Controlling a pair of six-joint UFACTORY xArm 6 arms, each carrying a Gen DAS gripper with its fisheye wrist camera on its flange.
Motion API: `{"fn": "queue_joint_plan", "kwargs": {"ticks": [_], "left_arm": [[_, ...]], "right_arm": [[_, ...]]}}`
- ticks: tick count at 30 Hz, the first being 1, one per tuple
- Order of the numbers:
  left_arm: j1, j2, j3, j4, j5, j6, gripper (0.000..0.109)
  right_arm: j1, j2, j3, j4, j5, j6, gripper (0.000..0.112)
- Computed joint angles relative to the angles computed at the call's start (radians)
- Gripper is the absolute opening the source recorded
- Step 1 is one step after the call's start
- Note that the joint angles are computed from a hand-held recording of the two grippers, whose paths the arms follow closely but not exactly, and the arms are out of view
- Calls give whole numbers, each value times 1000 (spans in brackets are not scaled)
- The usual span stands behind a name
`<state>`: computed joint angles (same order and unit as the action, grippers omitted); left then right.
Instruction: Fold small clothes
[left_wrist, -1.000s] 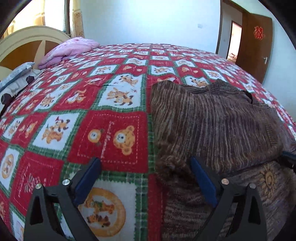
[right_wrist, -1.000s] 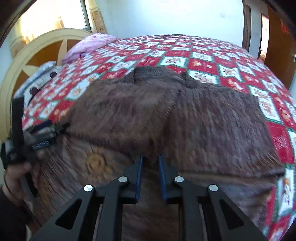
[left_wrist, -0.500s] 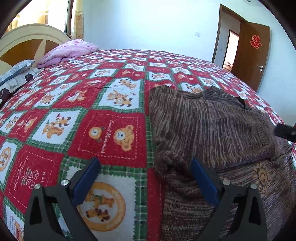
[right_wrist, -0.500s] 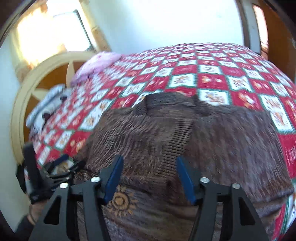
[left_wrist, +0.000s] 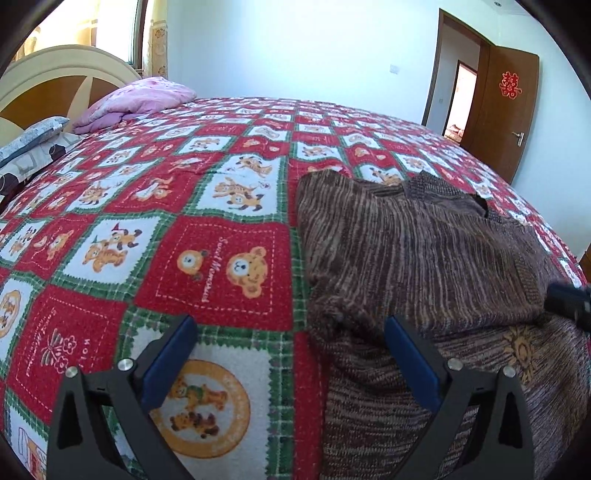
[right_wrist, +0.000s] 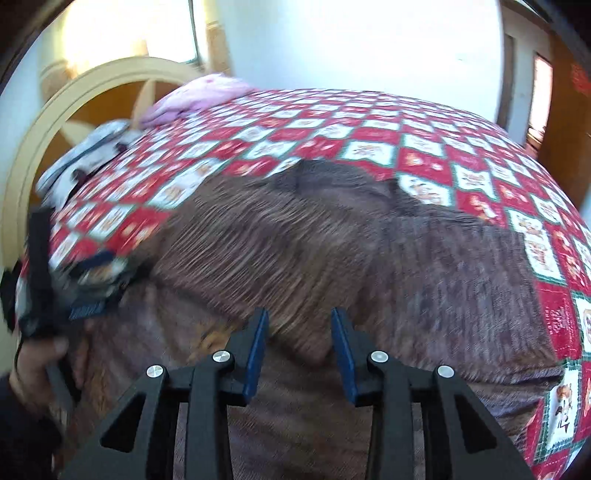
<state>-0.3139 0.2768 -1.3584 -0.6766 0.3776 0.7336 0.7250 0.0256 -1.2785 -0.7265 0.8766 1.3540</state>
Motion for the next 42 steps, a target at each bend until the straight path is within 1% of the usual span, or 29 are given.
{"fn": "queue_joint_plan", "kwargs": {"ticks": [1, 2, 4, 5, 7, 10, 11, 12, 13, 15, 16, 18, 19, 20, 22, 23, 24, 26, 27, 28, 29, 30, 32, 34, 36, 37, 38, 39, 42], "left_arm": [[-2, -4, 7, 3, -7, 0, 103], [-4, -11, 21, 12, -19, -2, 103], [-9, -23, 43, 43, -38, -17, 103], [-13, -30, 57, 47, -56, -14, 103], [-18, -38, 73, 47, -80, -10, 103], [-18, -35, 70, 60, -80, -22, 103], [-19, -34, 70, 56, -82, -17, 103], [-19, -32, 69, 53, -84, -15, 103], [-18, -32, 68, 56, -82, -17, 103], [-19, -33, 71, 59, -86, -19, 103], [-19, -33, 72, 63, -90, -22, 103], [-21, -32, 74, 76, -96, -31, 103], [-21, -31, 74, 77, -96, -33, 103], [-21, -31, 73, 78, -96, -33, 103], [-21, -31, 74, 77, -97, -32, 103], [-21, -31, 74, 79, -97, -34, 103], [-21, -32, 75, 79, -99, -34, 103], [-21, -32, 75, 73, -99, -29, 103], [-21, -33, 76, 69, -100, -26, 103], [-21, -32, 75, 68, -101, -25, 103], [-21, -32, 75, 68, -101, -25, 103], [-21, -32, 75, 68, -101, -25, 103], [-21, -32, 76, 72, -101, -29, 103], [-21, -31, 75, 71, -101, -28, 103], [-21, -31, 75, 71, -101, -28, 103], [-21, -31, 74, 71, -101, -27, 103], [-21, -31, 74, 76, -100, -32, 103], [-21, -32, 76, 78, -101, -33, 103], [-19, -32, 75, 71, -95, -28, 103]], "right_arm": [[-14, 7, -7, 18, 17, 9, 37], [-37, 2, 4, 28, 9, 31, 37], [-92, -23, 37, 28, -43, 82, 37], [-109, -28, 41, 33, -51, 85, 37], [-156, -13, 23, 66, -47, 57, 37], [-225, 23, 24, 196, -143, -38, 36], [-235, 30, 21, 194, -156, -35, 34], [-238, 34, 18, 184, -167, -35, 21], [-235, 38, 13, 176, -177, -39, 13], [-208, 51, -17, 105, -140, -11, 4], [-187, 70, -53, 64, -85, -19, 1], [-179, 90, -82, 35, -36, -28, 1], [-177, 104, -102, 22, 8, -17, 1], [-187, 108, -103, 28, 11, -16, 1], [-221, 107, -80, 84, -36, -38, 1], [-225, 95, -62, 81, -53, -35, 2], [-218, 89, -61, 74, -47, -41, 2], [-200, 72, -56, 72, -32, -56, 3], [-187, 61, -53, 64, -21, -50, 9], [-172, 49, -47, 49, -16, -35, 24], [-153, 30, -32, 25, -27, -16, 33], [-142, 21, -23, 16, -46, -8, 47], [-117, 10, -3, 23, -94, -16, 49], [-85, 34, -23, 44, -42, -44, 49], [-84, 49, -20, 69, -27, -41, 49], [-89, 44, 2, 71, -35, -22, 49], [-99, 25, 43, 55, -85, 11, 49], [-102, 11, 65, 41, -108, 29, 49], [-94, -10, 83, 45, -114, 29, 49]]}}
